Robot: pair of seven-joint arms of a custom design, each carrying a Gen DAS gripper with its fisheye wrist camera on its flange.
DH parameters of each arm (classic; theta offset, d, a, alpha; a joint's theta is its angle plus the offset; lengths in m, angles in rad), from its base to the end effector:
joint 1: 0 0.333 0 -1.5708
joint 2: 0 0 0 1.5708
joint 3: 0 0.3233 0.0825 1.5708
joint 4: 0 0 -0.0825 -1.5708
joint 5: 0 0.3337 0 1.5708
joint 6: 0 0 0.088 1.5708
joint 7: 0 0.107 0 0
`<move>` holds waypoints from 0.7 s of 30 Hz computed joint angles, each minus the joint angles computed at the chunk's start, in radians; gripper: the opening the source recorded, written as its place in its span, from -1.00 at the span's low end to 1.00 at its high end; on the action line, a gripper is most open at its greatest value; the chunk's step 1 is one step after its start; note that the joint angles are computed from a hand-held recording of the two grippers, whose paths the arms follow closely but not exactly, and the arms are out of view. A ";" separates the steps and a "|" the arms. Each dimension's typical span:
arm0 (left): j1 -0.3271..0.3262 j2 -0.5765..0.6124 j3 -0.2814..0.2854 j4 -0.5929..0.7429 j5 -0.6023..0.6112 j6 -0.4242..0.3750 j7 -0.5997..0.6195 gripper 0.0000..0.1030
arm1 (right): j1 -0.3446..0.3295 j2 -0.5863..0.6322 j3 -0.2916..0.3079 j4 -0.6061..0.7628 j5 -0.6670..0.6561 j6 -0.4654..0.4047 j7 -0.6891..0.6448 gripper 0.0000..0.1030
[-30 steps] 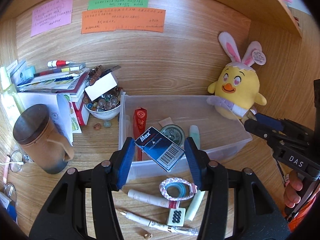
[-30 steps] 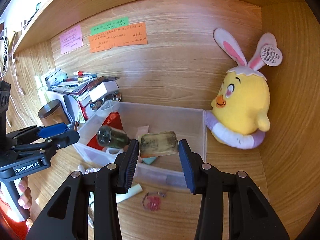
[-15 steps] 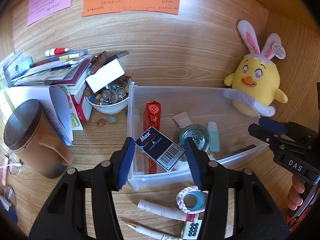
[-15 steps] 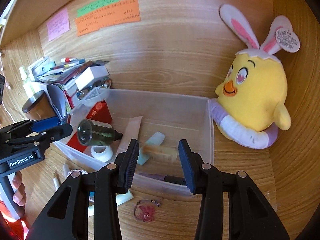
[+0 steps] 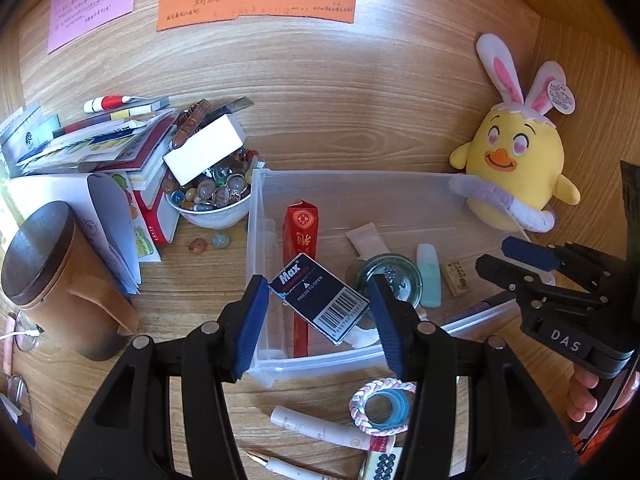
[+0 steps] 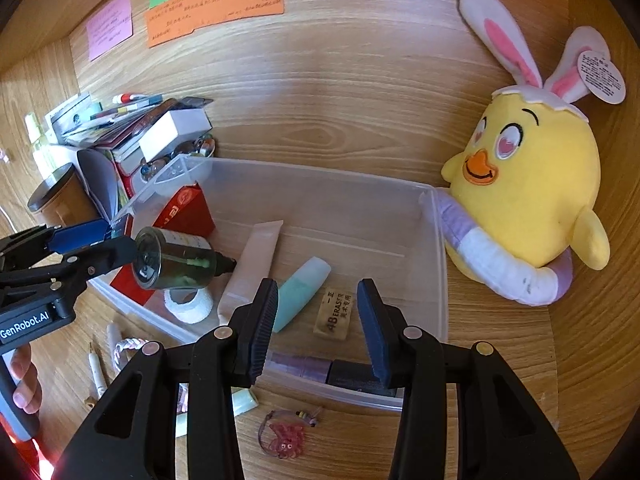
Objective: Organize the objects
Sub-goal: 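Open left tool releasing Max box in box while right tool releases tan block, then withdraw both tools from the box back toward the remaining desk items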
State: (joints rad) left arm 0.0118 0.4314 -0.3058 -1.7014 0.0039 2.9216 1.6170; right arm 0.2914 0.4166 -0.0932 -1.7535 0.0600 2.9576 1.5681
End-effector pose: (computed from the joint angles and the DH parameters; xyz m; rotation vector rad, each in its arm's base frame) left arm 0.6529 -0.1596 0.4820 -1.5610 2.0373 -0.9543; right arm 0.6517 0.1372 0.4630 -1.8758 1.5811 -0.6477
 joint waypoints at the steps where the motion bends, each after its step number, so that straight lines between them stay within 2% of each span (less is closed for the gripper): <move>1: 0.003 -0.003 -0.003 -0.004 -0.002 0.003 0.002 0.03 | 0.004 0.000 -0.003 -0.001 -0.003 -0.001 0.002 -0.16; 4: 0.013 -0.026 -0.014 -0.032 -0.010 0.025 0.014 0.18 | 0.008 -0.009 -0.005 -0.015 -0.005 0.018 0.002 0.05; 6: 0.022 -0.041 -0.024 -0.052 -0.016 0.042 0.025 0.30 | 0.019 -0.019 -0.017 -0.031 -0.013 0.036 0.011 0.12; 9: 0.031 -0.068 -0.034 -0.083 -0.021 0.065 0.039 0.37 | 0.030 -0.035 -0.030 -0.049 -0.022 0.051 0.024 0.19; 13: 0.052 -0.111 -0.055 -0.135 -0.046 0.102 0.063 0.71 | 0.025 -0.065 -0.024 -0.084 -0.016 0.075 0.026 0.29; 15: 0.060 -0.132 -0.062 -0.161 -0.057 0.121 0.072 0.81 | 0.026 -0.086 -0.025 -0.111 -0.015 0.093 0.027 0.34; 18: 0.067 -0.163 -0.063 -0.201 -0.065 0.135 0.082 0.91 | 0.051 -0.121 -0.055 -0.158 -0.038 0.122 0.051 0.43; 21: 0.102 -0.193 -0.098 -0.246 -0.110 0.140 0.134 0.93 | 0.069 -0.163 -0.076 -0.217 -0.062 0.159 0.067 0.56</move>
State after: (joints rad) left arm 0.1139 0.2382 -0.4041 -1.9477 -0.1057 3.0618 1.7507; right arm 0.3603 0.2532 -0.1694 -1.9710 -0.0018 3.1165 1.6354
